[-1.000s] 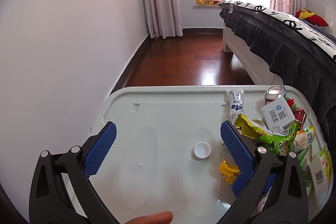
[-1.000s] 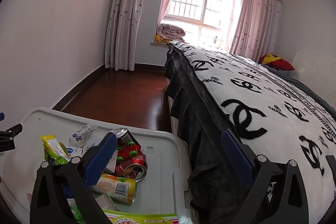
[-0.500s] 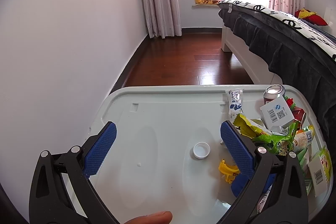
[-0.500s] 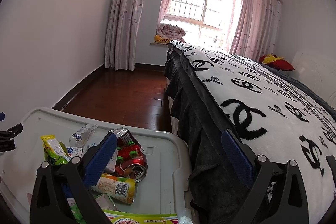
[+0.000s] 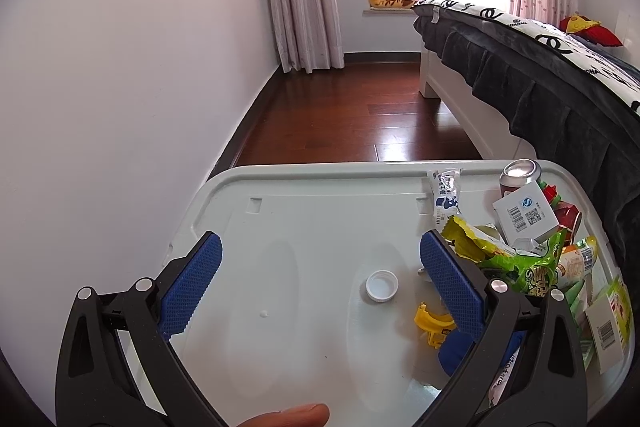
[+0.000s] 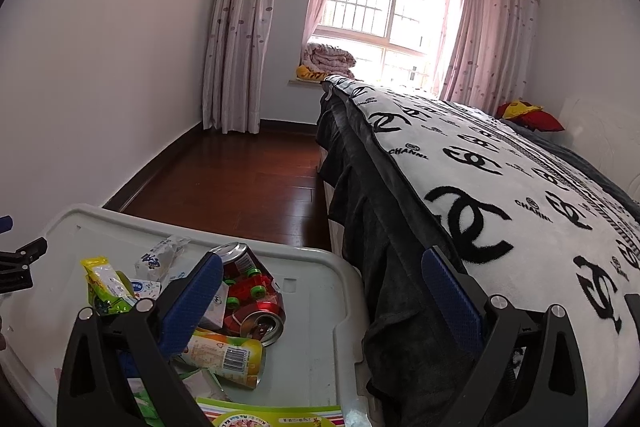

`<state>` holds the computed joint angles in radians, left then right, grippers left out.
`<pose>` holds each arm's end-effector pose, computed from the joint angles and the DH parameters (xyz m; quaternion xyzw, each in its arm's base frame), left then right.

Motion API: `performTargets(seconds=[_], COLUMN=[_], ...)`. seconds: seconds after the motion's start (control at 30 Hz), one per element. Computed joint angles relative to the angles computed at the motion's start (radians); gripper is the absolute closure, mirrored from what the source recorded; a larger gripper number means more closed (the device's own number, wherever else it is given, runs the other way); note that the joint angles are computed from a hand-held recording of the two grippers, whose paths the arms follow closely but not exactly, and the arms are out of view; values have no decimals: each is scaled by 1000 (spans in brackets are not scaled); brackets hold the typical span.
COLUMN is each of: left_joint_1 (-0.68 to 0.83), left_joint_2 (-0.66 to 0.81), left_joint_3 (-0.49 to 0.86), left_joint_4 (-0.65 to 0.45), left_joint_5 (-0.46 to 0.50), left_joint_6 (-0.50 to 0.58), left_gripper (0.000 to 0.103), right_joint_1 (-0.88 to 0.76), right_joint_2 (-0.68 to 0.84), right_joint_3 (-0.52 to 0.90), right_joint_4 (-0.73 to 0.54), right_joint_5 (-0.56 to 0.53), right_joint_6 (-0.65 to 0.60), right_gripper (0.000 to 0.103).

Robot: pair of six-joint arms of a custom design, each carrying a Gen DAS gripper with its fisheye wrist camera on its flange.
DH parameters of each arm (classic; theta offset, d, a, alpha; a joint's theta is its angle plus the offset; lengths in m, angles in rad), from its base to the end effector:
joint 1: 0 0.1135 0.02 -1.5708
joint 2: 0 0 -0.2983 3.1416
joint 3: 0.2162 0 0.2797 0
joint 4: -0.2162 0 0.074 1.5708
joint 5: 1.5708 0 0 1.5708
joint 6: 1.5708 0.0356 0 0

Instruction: Collect trash

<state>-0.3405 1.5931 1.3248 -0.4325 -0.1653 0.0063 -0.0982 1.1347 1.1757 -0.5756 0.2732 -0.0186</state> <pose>0.3690 -0.1245 0.3268 0.1217 0.8962 0.0040 0.4266 0.2555 -0.0348 0.3999 0.1016 0.8573 -0.1467 0.4829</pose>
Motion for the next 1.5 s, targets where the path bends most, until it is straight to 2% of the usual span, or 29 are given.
performTargets(seconds=[0.37, 0.43, 0.5, 0.6, 0.67, 0.7, 0.8, 0.87, 1.07, 1.13, 1.23, 1.5], left_joint_1=[15, 17, 34, 57, 67, 73, 89, 95, 95, 89, 95, 111], left_joint_2=[-26, -50, -87, -139, -158, -165, -176, -180, -171, -168, -161, -157], left_joint_3=[-18, -33, -52, -79, -86, -86, -84, -81, -76, -74, -62, -47], left_joint_4=[-13, -15, -19, -31, -36, -38, -39, -41, -50, -52, -61, -80], left_joint_5=[-3, -25, 0, 38, 55, 65, 86, 95, 103, 98, 108, 143], left_joint_6=[8, 30, 16, 9, 9, 7, 2, 0, 1, 3, 3, -20], left_gripper=[6, 6, 6, 6, 6, 6, 6, 6, 6, 6, 6, 6], right_joint_1=[3, -17, -53, -192, -202, -186, 32, 178, 276, 310, 308, 257], right_joint_2=[-32, -81, -145, -216, -238, -245, -288, -317, -277, -271, -253, -167], right_joint_3=[0, -5, -12, 18, 28, 27, -51, -122, -240, -298, -345, -414], right_joint_4=[-43, -89, -115, -243, -339, -394, -457, -443, -417, -340, -268, -98], right_joint_5=[-24, -114, -231, -597, -645, -635, -320, -136, -31, 57, 114, 119], right_joint_6=[-6, -30, -75, -174, -239, -286, -387, -418, -476, -511, -557, -666], right_gripper=[5, 5, 5, 5, 5, 5, 5, 5, 5, 5, 5, 5])
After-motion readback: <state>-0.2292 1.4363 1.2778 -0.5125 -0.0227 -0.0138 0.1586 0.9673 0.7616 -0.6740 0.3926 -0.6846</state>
